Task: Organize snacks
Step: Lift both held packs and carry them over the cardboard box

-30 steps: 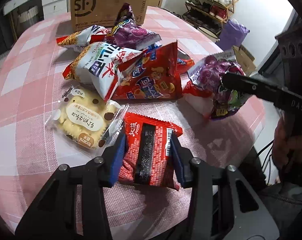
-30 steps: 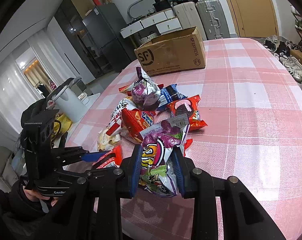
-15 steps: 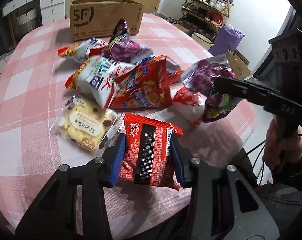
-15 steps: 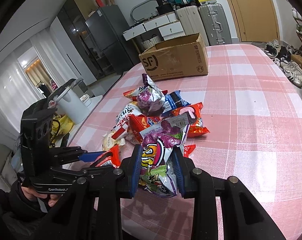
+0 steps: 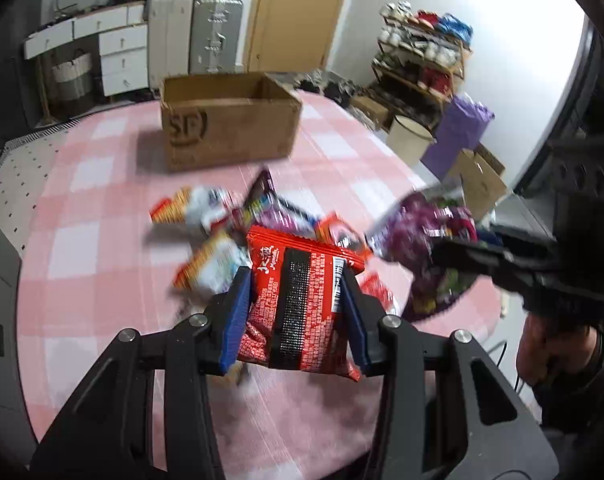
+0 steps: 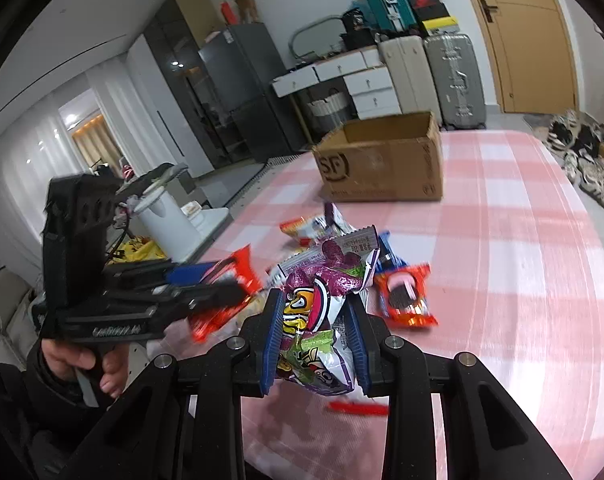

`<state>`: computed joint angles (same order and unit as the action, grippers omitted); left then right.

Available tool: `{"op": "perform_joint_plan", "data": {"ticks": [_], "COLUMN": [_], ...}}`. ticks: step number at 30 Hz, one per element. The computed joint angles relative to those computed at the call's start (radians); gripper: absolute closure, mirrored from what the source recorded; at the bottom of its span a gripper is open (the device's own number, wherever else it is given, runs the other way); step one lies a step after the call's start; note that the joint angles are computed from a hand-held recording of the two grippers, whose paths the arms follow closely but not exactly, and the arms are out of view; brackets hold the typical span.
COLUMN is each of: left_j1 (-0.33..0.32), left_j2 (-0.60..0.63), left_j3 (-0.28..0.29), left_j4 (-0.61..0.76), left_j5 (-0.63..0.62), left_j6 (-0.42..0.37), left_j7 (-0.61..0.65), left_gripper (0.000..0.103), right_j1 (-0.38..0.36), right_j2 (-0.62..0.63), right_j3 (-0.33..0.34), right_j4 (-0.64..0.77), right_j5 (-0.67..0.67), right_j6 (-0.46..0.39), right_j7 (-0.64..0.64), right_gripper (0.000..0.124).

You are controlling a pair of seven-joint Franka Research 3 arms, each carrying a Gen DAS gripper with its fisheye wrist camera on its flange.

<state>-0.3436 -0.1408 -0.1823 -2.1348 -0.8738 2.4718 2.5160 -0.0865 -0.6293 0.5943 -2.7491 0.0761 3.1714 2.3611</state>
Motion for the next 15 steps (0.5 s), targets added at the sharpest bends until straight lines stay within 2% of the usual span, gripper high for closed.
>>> {"op": "perform_joint_plan", "data": {"ticks": [6, 15], "left_j1": [0.007, 0.044], "left_j2": [0.044, 0.183], "left_j3": [-0.009, -0.056], "left_j4": [0.106, 0.345], "left_j5": [-0.018, 0.036], "left_j6": [0.005, -0.011], "left_j7": [-0.025, -0.138], "left_gripper": [0.063, 0.063], "right_j1": [-0.001, -0.009], "right_j2": [0.023, 0.082], "right_j3": [-0.048, -0.131], "right_j4": [0.051, 0.154], "right_j5": [-0.014, -0.006], "right_j6": [0.015, 0.027], "right_j7": [-0.055, -0.167], "right_gripper": [0.094, 0.094]}}
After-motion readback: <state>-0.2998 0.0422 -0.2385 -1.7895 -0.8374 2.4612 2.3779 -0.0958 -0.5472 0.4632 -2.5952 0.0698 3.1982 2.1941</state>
